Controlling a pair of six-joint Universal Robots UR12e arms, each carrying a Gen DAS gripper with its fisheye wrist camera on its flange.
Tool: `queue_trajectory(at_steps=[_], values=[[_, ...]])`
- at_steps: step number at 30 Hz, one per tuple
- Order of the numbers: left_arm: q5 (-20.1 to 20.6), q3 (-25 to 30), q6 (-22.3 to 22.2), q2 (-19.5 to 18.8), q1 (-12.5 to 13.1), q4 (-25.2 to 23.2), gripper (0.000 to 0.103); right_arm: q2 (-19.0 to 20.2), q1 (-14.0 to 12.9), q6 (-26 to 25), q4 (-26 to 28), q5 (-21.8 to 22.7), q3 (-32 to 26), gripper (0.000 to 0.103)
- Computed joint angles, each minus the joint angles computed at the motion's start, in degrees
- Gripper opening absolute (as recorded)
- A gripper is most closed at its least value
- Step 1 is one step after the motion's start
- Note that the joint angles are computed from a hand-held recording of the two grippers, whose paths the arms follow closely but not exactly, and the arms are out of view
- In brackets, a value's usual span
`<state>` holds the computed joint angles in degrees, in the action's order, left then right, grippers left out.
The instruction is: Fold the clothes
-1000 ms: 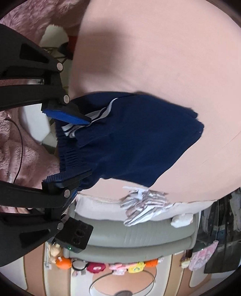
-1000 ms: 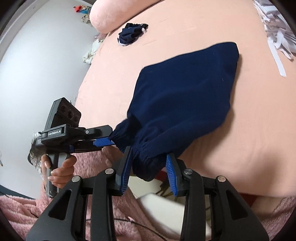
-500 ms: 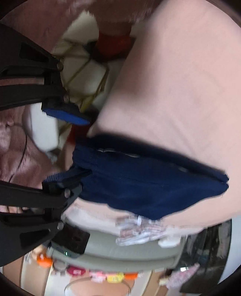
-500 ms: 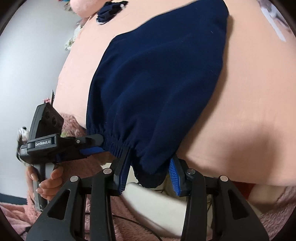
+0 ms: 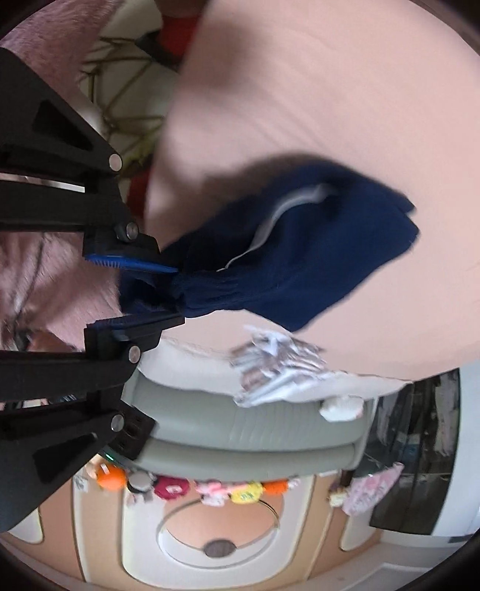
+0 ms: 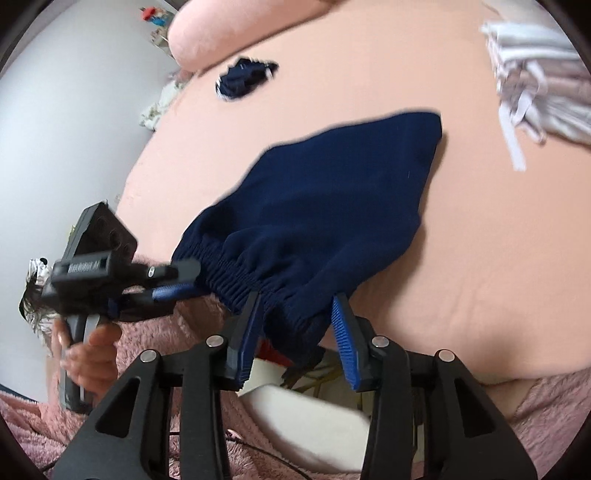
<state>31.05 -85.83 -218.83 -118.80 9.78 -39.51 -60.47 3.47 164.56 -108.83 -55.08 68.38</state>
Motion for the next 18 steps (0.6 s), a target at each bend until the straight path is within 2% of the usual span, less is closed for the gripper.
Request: queue_trajectory(at_steps=[2,3,4,7,9,12,14,16,18], values=[[0.1,1.7,-3.1,-1.6,-0.2,2.7,0.020,-0.6,0.0,1.2,-2.4,-1.6,0.7,0.042],[0.6,2.7,-4.4,-2.5,-0.3,3.7,0.015,-1.0,0.0,1.3,-3.6,-2.9,1.0,0.043],[0.4,3.4,-5.8,-3.2,-0.4,4.5,0.015,-1.4,0.1,1.2,-4.7,-4.3,1.4,0.046],[-0.5,5.5,-8.9,-5.1,-0.5,6.8,0.015,-3.3,0.0,-2.9,-13.8,-8.4,4.7,0.053],[0.2,7.2,-9.0,-6.1,-0.9,6.3,0.015,-3.3,0.6,-6.7,-17.9,-10.1,5.7,0.058],[2.5,11.4,-2.3,-7.8,-1.3,-1.3,0.016,-1.5,2.3,-11.1,-20.8,-12.7,5.2,0.059],[5.1,14.3,3.0,-8.8,-1.4,-6.8,0.022,0.6,3.3,-12.3,-22.7,-15.2,3.9,0.059],[11.8,15.4,9.6,-8.0,-1.5,-6.9,0.048,2.2,3.4,-11.7,-22.1,-16.3,2.1,0.059],[18.3,16.1,16.8,-7.3,-1.8,-6.9,0.053,3.8,3.4,-10.9,-21.1,-17.3,0.3,0.059]])
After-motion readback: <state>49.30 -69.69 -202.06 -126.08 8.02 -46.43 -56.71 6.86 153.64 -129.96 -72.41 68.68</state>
